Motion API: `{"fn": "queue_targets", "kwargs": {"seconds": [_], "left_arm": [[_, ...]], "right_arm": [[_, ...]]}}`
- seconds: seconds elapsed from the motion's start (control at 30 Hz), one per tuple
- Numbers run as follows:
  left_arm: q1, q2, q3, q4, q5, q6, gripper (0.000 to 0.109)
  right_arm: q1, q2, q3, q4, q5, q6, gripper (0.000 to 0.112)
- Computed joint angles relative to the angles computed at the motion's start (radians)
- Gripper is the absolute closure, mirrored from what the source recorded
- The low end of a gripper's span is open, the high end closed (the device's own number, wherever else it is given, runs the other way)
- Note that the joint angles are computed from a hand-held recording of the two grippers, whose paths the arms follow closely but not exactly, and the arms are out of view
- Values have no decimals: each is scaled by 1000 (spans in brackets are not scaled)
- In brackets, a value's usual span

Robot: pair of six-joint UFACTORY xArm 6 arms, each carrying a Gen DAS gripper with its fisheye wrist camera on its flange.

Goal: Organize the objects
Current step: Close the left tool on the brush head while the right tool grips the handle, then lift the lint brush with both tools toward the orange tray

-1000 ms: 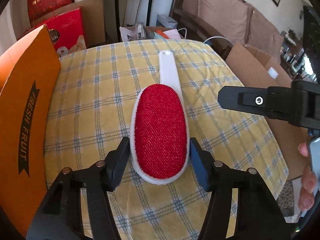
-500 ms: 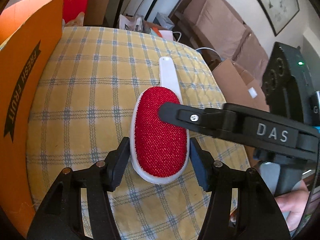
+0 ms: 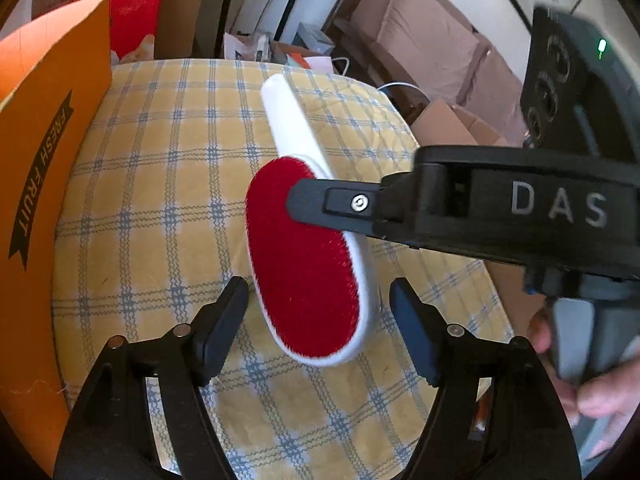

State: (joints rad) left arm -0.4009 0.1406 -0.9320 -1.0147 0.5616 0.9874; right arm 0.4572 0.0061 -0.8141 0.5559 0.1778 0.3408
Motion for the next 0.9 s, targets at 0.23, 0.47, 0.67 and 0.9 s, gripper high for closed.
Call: {"fn": "queue_targets", "kwargs": {"seconds": [0.23,0.47,0.67,0.9], "left_arm": [[-17,-21,46,-24,-105,87,51],[13,-59,85,-88,-110,161,68],[33,-71,95,-112,-119,183,72],[48,-122,113,-131,-132,195,72]], "right_arm": [[19,12,-33,-154,57,140,85],[31,54,-83,-193,95,178,77],[51,74,-93,-260,60,249,76],[67,55,-86,-505,18,469,77]]}}
